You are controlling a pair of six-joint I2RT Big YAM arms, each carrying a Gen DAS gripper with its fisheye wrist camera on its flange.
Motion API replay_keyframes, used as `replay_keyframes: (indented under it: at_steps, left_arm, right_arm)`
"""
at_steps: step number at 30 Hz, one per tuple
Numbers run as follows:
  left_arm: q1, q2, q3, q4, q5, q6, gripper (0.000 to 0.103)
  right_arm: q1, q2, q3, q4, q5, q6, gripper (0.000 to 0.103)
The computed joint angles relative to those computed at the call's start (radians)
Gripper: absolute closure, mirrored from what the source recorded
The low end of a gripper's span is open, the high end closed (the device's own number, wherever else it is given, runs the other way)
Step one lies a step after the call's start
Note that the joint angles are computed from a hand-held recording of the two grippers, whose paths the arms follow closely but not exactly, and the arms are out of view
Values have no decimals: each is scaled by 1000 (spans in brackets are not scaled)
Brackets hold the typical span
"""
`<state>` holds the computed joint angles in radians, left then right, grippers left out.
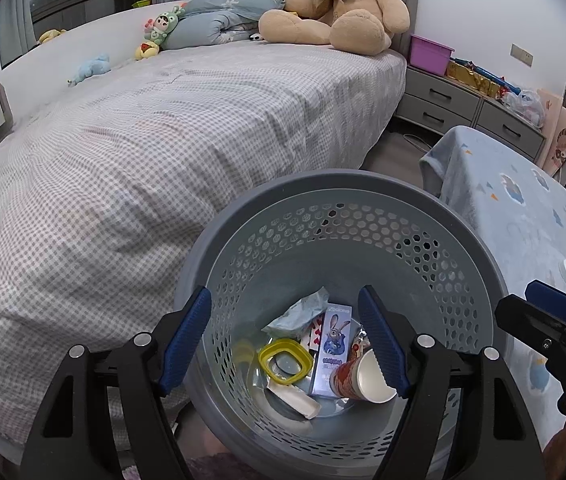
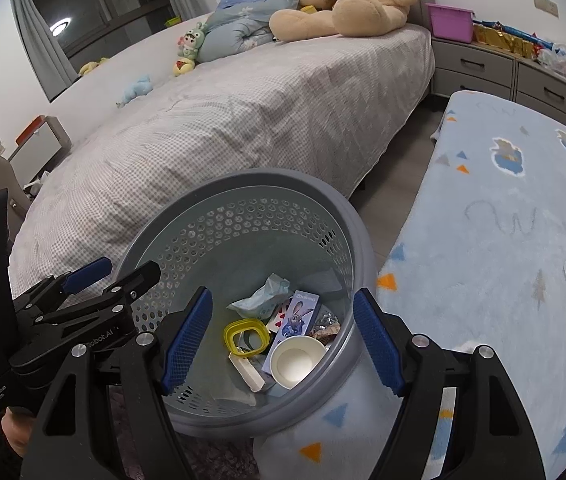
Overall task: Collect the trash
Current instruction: 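Move both tools back toward the crumpled paper and white cap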
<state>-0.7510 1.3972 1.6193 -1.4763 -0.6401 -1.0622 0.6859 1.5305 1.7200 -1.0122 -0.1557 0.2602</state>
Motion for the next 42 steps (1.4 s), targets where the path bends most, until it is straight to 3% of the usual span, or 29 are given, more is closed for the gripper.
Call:
replay_keyframes:
  at_steps: [24,42]
  left_arm:
    - [3,4,0,-12,-10,-10,29]
    - [-95,72,95,-59,-57,-14,29]
  right_arm:
    - [-9,-30,-22,-6,10,4,32]
    - [-75,-157,-145,-10,31,24,31]
